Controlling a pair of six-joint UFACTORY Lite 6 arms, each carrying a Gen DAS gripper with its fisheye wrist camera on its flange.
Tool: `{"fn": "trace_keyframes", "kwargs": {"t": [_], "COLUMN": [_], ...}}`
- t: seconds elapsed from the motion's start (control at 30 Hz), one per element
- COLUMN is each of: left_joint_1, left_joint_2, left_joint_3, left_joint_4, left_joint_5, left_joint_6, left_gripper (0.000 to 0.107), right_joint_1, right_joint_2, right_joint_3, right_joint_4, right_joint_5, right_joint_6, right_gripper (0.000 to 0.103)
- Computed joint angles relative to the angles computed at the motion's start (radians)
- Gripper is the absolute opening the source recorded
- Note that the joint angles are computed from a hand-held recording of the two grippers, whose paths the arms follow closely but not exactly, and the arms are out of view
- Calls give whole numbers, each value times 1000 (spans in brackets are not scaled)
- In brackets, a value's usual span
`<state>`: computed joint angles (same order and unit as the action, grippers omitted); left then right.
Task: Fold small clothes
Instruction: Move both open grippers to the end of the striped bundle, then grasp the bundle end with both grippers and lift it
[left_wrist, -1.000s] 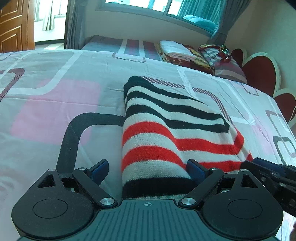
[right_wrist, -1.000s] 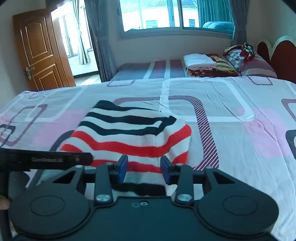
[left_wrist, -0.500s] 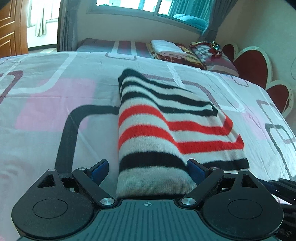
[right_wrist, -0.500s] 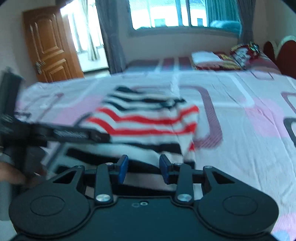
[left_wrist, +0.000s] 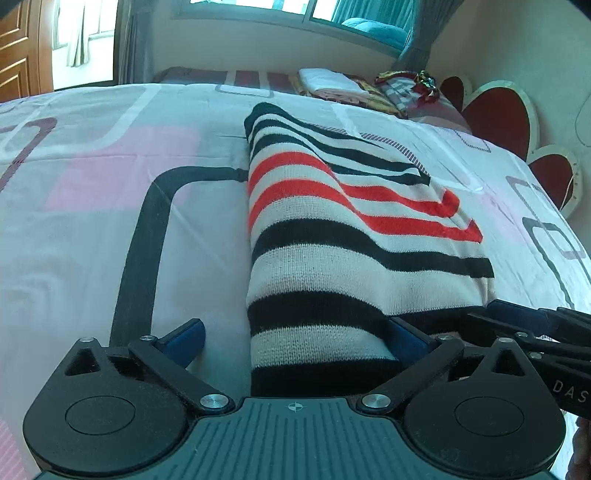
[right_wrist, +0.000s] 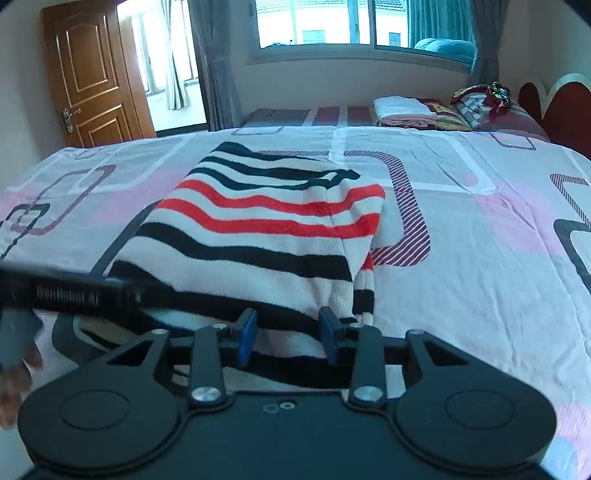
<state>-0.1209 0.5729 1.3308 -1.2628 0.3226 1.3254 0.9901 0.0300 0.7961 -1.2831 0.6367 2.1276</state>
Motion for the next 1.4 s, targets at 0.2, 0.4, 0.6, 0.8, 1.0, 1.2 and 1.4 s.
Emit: {"fn": "trace_keyframes", "kwargs": {"t": [0.2,0.4,0.6,0.8,1.0,1.2,1.4], "left_joint_1": [0,11,16,28,45,49,32], "left_joint_2": [-38,-43,-47,18,86,205,284], "left_joint_3": [-25,-1,17,83,178,347,463], "left_joint_4": [57,171,208,272,301,334,352], "left_joint_5": [-1,36,60,104,187,264,304], "left_joint_6": [-37,-172,-215,-303,-364,-460,-471], "left_gripper": [103,103,103,103,103,103,103], "right_joint_1": [14,25,35,1,-54,-188,-327], "right_joint_2": [-7,-34,-44,-55,-85,-111,-60], "right_joint_3": [18,38,50,9,-34,-65,-72], "right_joint_4": [38,77,113,137,119,40,-125], "right_joint_5": [-4,24,71,25,-55,-185,-335], "right_joint_6": [-19,-48,-81,-57,-20,21,131], "right_gripper": [51,64,69,73,73,78,84]}}
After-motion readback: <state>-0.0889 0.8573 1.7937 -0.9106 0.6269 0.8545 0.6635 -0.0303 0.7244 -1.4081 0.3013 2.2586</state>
